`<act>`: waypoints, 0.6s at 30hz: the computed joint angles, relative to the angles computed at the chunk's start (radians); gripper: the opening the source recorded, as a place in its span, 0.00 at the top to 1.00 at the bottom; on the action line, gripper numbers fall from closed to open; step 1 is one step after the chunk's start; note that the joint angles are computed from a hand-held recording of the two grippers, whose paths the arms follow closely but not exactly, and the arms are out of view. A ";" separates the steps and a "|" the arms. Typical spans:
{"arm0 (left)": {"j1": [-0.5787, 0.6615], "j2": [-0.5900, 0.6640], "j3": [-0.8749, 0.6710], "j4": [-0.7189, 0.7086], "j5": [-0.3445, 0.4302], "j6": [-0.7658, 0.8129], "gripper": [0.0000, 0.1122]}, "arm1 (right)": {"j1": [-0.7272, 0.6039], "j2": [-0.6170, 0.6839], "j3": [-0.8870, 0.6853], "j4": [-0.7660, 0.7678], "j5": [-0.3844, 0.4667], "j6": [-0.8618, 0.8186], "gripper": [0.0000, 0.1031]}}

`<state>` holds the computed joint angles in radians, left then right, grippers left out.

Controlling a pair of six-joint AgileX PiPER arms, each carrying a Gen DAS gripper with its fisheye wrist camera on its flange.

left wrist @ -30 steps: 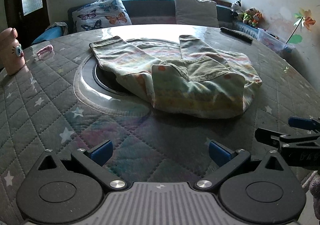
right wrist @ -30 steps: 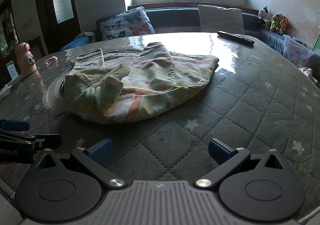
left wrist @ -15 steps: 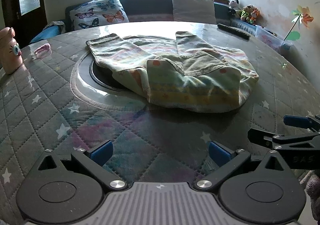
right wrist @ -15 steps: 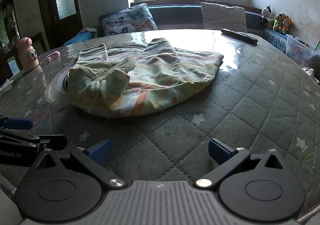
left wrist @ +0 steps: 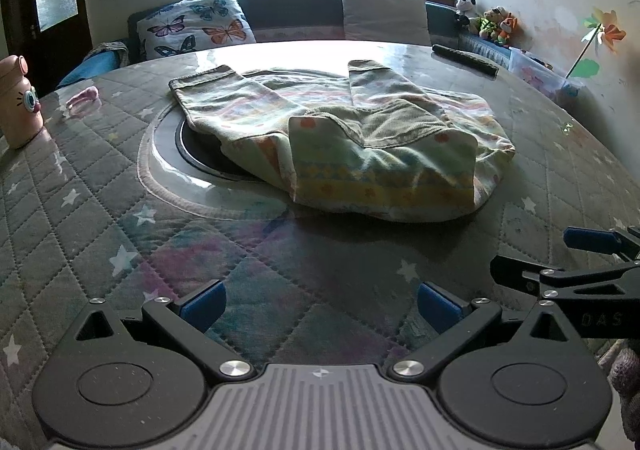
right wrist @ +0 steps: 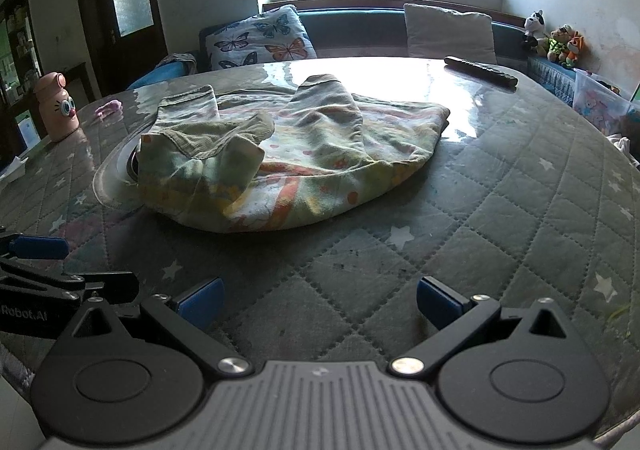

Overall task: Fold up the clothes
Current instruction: 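Approach the bunched pastel shirt with both grippers open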

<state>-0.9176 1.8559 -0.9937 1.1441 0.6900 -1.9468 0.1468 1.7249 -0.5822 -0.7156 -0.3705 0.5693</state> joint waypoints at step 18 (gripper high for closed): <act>0.013 0.013 -0.025 -0.032 -0.007 0.054 0.08 | 0.001 0.007 -0.017 -0.025 0.009 0.022 0.00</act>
<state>-0.9045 1.8691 -1.0188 1.1123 0.6827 -1.8926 0.1479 1.7322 -0.5988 -0.7409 -0.3610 0.5917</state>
